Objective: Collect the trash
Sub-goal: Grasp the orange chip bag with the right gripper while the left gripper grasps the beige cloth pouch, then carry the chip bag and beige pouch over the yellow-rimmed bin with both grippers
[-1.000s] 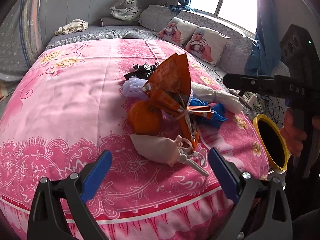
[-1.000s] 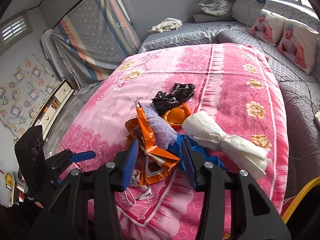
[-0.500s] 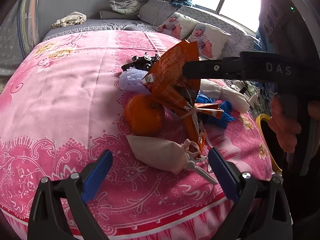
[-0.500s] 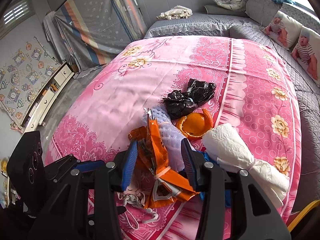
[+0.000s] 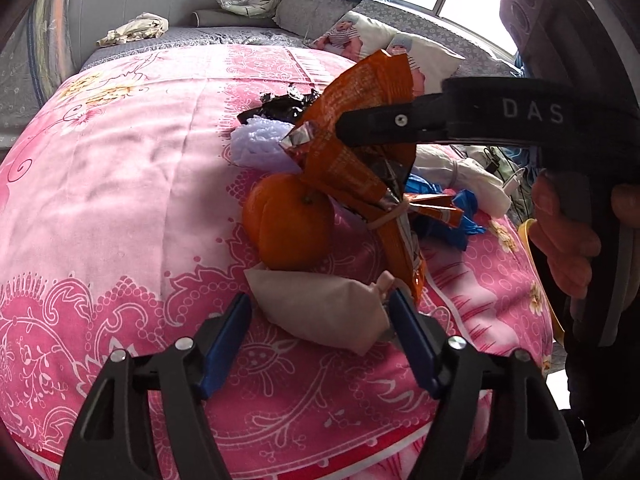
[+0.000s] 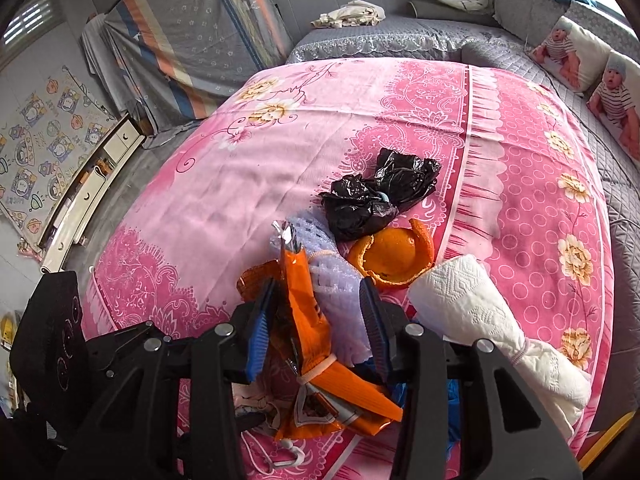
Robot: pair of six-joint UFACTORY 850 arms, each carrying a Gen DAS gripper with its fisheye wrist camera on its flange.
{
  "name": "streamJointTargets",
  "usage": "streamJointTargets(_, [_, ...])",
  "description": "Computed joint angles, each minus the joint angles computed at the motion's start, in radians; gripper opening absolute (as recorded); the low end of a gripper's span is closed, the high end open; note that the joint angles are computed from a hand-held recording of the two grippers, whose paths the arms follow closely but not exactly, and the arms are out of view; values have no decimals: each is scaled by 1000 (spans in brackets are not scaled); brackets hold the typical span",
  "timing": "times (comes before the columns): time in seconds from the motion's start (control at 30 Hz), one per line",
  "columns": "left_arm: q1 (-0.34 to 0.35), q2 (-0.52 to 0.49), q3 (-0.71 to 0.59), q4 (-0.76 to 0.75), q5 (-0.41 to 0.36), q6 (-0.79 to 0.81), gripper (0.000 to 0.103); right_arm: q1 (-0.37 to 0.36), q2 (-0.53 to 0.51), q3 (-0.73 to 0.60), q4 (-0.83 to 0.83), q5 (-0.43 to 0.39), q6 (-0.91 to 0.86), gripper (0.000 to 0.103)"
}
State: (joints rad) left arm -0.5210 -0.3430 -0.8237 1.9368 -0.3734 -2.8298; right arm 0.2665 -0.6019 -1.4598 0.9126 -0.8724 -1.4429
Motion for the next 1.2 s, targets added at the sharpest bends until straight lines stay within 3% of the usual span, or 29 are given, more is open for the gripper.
streamJointTargets(0.13, [-10,-13,-18,-67,-10,81,59,3,1,6,3,3,-11,31])
streamJointTargets(0.3, [-9,0,-1,-21,-4,12,52,-1,10,15,9,-5,-34,21])
streamJointTargets(0.67, [-31,35,20,-93,-29,55,47,-29,42,46,75,-11,-102,18])
streamJointTargets(1.2, [-95,126,67,-231,-148,156,47,-84,85,75,133,-48,-124,18])
